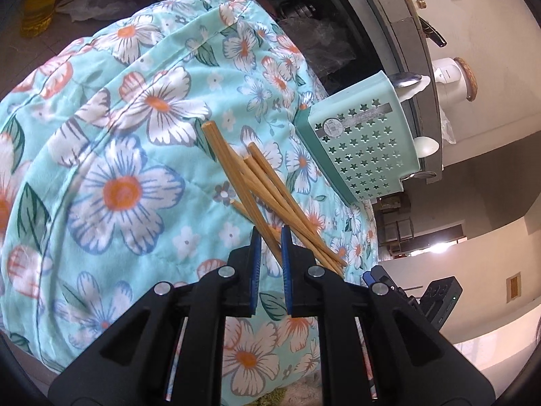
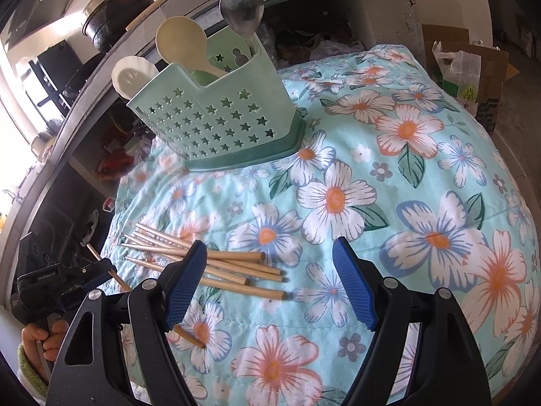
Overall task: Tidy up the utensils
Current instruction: 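Close the left tool on the wooden chopsticks, then lift one chopstick with the left tool while the right tool grasps another chopstick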
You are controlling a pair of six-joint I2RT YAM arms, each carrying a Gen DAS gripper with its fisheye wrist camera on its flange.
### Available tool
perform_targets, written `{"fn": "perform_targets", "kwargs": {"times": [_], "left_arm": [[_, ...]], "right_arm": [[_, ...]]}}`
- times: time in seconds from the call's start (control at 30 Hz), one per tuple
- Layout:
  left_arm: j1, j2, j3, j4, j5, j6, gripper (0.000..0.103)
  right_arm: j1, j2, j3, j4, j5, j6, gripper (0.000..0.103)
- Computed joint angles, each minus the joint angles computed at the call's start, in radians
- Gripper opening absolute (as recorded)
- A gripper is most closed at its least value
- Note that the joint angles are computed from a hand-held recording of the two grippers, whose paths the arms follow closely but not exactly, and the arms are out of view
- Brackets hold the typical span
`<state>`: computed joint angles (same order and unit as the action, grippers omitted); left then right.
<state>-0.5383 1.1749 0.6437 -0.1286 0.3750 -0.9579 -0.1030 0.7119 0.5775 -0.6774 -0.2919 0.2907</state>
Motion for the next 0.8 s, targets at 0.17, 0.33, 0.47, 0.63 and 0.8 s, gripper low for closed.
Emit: {"fn": "perform_targets", "kwargs": {"times": [0.17,0.33,0.47,0.63,0.8], "left_arm": [[0.033,0.006,-0.013,0.028,0.019,0.051,0.011],[0.068,0.016,-0.040,0.038,0.046,0.068,0.012],[0.083,0.009,-0.052,0.032,0.059,0.082,0.012],[0.086,0.014,-0.026,-0.041,0.030,0.126,0.014],[0.099,-0.001,-0.036,-0.058,0.040,0.147,0.015]], "right_arm": [[0.018,0.006,0.006,-0.002,0.016,0.007,0.075],[0.036,0.009,0.011,-0.002,0.019,0.012,0.075],[0.070,-0.014,0.017,0.003,0.012,-0.015,0.075],[0.188,0.037,0.048,0.050,-0.037,-0.041,0.075],[0.351,0.204,0.113,0.141,-0.120,-0.146,0.053]]}}
